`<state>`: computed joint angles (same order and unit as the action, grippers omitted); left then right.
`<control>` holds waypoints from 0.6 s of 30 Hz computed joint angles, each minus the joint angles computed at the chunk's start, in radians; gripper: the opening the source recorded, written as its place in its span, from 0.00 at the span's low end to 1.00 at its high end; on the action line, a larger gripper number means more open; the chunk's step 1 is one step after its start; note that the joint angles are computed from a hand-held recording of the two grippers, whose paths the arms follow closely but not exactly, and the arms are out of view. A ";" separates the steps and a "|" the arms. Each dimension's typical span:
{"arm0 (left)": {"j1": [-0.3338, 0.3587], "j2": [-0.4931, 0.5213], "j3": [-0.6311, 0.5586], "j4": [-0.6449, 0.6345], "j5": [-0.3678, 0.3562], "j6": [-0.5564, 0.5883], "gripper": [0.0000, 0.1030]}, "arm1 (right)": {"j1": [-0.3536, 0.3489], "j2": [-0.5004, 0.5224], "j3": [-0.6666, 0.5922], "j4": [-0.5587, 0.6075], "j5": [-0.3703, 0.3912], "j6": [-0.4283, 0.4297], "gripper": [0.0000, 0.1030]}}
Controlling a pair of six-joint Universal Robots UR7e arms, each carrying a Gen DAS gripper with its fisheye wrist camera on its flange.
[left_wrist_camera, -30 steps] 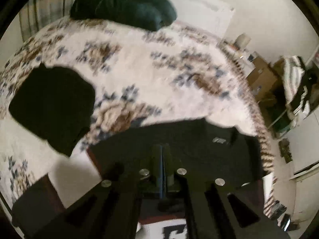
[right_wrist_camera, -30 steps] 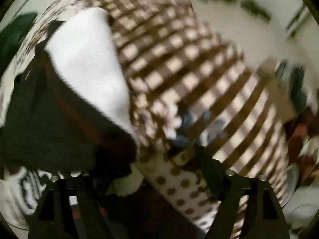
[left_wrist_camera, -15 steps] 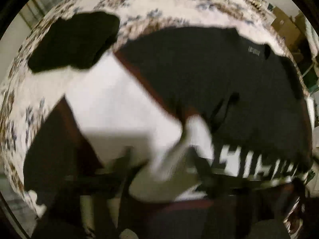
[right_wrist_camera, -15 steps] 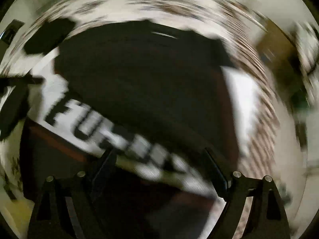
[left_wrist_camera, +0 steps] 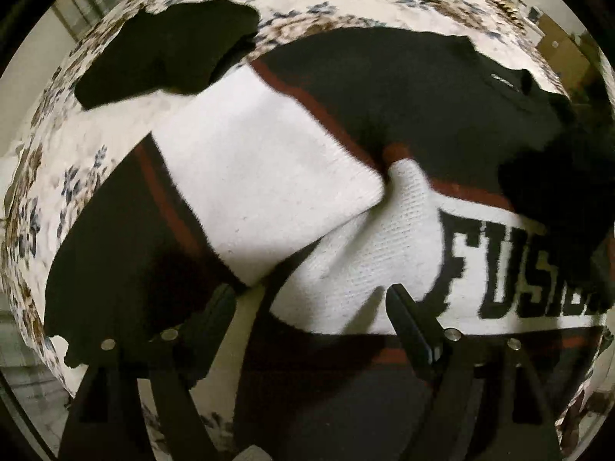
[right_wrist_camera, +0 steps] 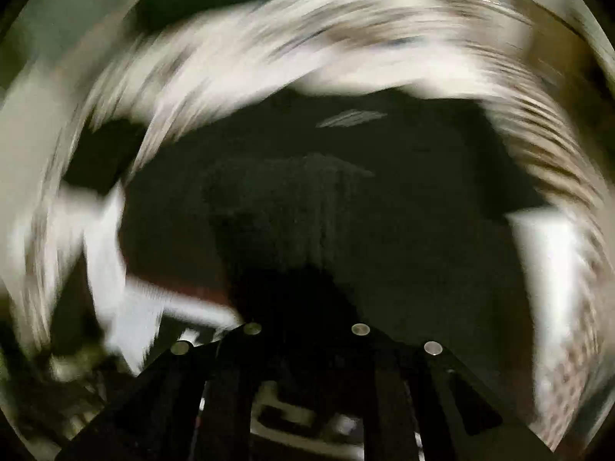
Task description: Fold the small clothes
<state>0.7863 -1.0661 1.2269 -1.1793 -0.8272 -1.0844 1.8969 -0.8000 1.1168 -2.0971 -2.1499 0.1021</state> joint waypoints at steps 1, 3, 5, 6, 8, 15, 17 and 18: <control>-0.007 0.004 -0.003 -0.005 0.002 0.007 0.77 | -0.015 -0.069 0.042 -0.048 -0.027 0.076 0.14; -0.015 0.012 -0.005 -0.036 -0.001 0.029 0.77 | -0.038 -0.178 0.111 -0.116 -0.095 0.185 0.14; -0.028 0.035 -0.014 -0.073 -0.008 0.059 0.77 | -0.060 -0.281 0.181 -0.169 -0.196 0.259 0.14; -0.032 0.050 -0.022 -0.096 -0.014 0.081 0.77 | -0.071 -0.325 0.214 -0.191 -0.246 0.282 0.14; -0.040 0.088 -0.038 -0.144 -0.038 0.124 0.77 | -0.098 -0.406 0.282 -0.217 -0.344 0.330 0.14; -0.052 0.266 -0.145 -0.253 -0.093 0.305 0.77 | -0.284 -0.650 0.477 -0.261 -0.406 0.458 0.13; -0.056 0.311 -0.176 -0.265 -0.100 0.350 0.77 | -0.344 -0.720 0.542 -0.284 -0.378 0.489 0.13; -0.058 0.331 -0.190 -0.271 -0.104 0.371 0.77 | -0.361 -0.751 0.575 -0.291 -0.372 0.505 0.13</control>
